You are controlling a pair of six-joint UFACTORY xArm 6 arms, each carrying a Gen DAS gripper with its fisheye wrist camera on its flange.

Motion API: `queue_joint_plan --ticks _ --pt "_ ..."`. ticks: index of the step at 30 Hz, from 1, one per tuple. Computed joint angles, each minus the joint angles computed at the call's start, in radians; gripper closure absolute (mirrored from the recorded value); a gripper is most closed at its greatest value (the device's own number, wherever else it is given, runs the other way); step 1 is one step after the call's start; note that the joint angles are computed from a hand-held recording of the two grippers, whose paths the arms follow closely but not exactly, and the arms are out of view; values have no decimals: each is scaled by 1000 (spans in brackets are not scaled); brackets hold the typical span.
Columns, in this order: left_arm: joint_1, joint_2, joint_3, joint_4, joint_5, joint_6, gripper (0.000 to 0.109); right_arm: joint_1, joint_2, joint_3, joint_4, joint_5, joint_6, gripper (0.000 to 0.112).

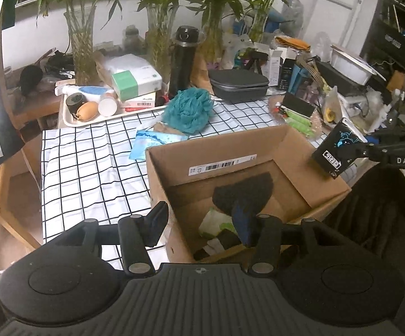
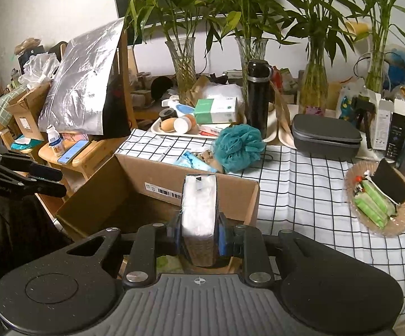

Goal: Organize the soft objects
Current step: 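Lower the small white box into the box and open the right gripper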

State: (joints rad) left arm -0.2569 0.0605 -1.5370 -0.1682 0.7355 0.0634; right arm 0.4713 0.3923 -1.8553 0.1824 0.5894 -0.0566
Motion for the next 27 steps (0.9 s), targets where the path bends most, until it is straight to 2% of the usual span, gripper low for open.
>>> queue_joint_plan --ticks 12,14,15,16,19,21,27 --pt "11 -38 28 26 -7 -70 59 7 38 -57 18 18 -6 84" --pt "6 -46 31 51 -10 -93 59 6 52 -76 11 35 10 72" --pt "5 -48 31 60 -12 -99 59 4 64 -98 3 60 24 49" --pt "3 -54 35 71 -16 -106 59 3 67 -103 -17 70 48 32" --pt "-1 -69 46 102 -25 -130 59 0 33 -37 -49 -5 85 14" --pt "-4 -78 56 120 -30 -151 59 -6 17 -14 -54 -25 105 9" --pt "-17 -99 76 150 -40 -169 59 -17 -5 17 -36 -20 95 9"
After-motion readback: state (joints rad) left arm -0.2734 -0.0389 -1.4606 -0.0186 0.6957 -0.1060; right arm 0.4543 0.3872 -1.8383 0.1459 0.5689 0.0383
